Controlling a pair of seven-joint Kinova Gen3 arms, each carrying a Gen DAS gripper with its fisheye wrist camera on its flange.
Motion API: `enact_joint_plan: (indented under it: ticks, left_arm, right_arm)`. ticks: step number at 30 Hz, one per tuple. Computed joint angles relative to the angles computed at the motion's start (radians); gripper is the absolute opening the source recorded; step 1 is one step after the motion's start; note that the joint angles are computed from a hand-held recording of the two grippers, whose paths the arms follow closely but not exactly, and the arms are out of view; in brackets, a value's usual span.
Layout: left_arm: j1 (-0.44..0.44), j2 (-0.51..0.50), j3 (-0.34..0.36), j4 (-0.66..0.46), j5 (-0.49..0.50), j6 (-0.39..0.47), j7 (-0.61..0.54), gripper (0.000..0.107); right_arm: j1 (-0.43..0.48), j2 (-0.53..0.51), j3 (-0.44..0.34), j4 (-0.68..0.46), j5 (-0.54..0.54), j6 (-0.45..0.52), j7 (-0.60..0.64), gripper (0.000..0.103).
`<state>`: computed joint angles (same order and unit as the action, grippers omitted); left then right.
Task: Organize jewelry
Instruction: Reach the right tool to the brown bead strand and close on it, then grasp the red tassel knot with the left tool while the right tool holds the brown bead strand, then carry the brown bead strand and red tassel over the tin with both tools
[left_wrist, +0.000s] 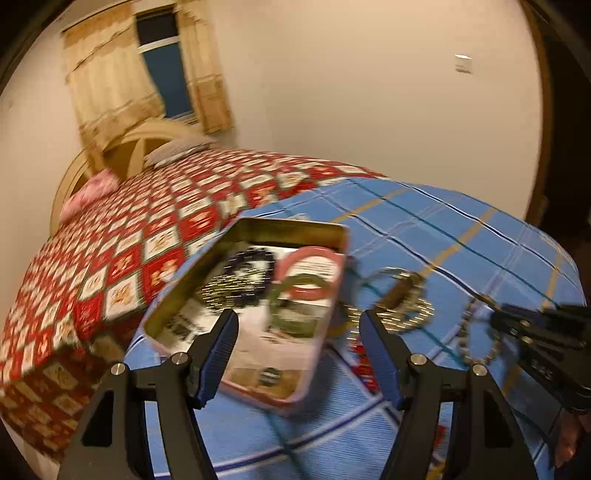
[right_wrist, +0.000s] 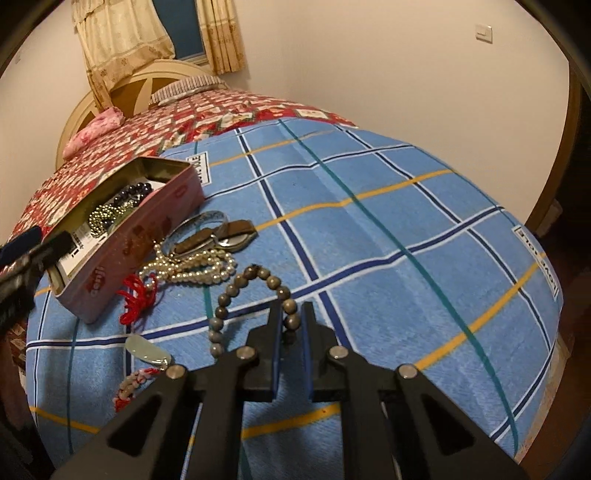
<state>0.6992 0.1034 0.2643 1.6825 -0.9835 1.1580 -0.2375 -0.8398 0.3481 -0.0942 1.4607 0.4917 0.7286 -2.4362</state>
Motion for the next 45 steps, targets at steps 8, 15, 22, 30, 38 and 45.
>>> enact_joint_plan:
  ticks: [8, 15, 22, 30, 38, 45]
  left_arm:
    - [0.015, 0.073, -0.026, -0.058, 0.09, -0.026, -0.1, 0.068]
    - [0.048, 0.078, -0.051, -0.057, 0.063, -0.03, -0.079, 0.068]
    - [0.026, 0.074, -0.039, -0.057, 0.128, -0.094, -0.127, 0.055]
    - [-0.021, 0.098, -0.079, -0.088, 0.27, -0.12, -0.211, 0.043]
    - [-0.034, 0.068, -0.089, -0.052, 0.287, -0.161, -0.206, 0.006]
    - [-0.027, 0.009, -0.054, -0.019, 0.191, -0.177, -0.142, 0.006]
  right_arm:
    - [0.009, -0.014, -0.006, 0.026, -0.007, -0.038, -0.001, 0.012]
    - [0.019, -0.016, -0.008, 0.032, -0.027, -0.06, 0.015, 0.012]
    - [0.011, -0.02, -0.003, 0.039, -0.019, -0.069, 0.007, 0.012]
    - [0.013, -0.025, -0.005, 0.05, -0.017, -0.087, 0.006, 0.012]
    - [-0.002, -0.032, 0.003, 0.06, 0.005, -0.1, -0.009, 0.012]
    - [-0.015, -0.042, 0.003, 0.068, 0.042, -0.109, -0.04, 0.012]
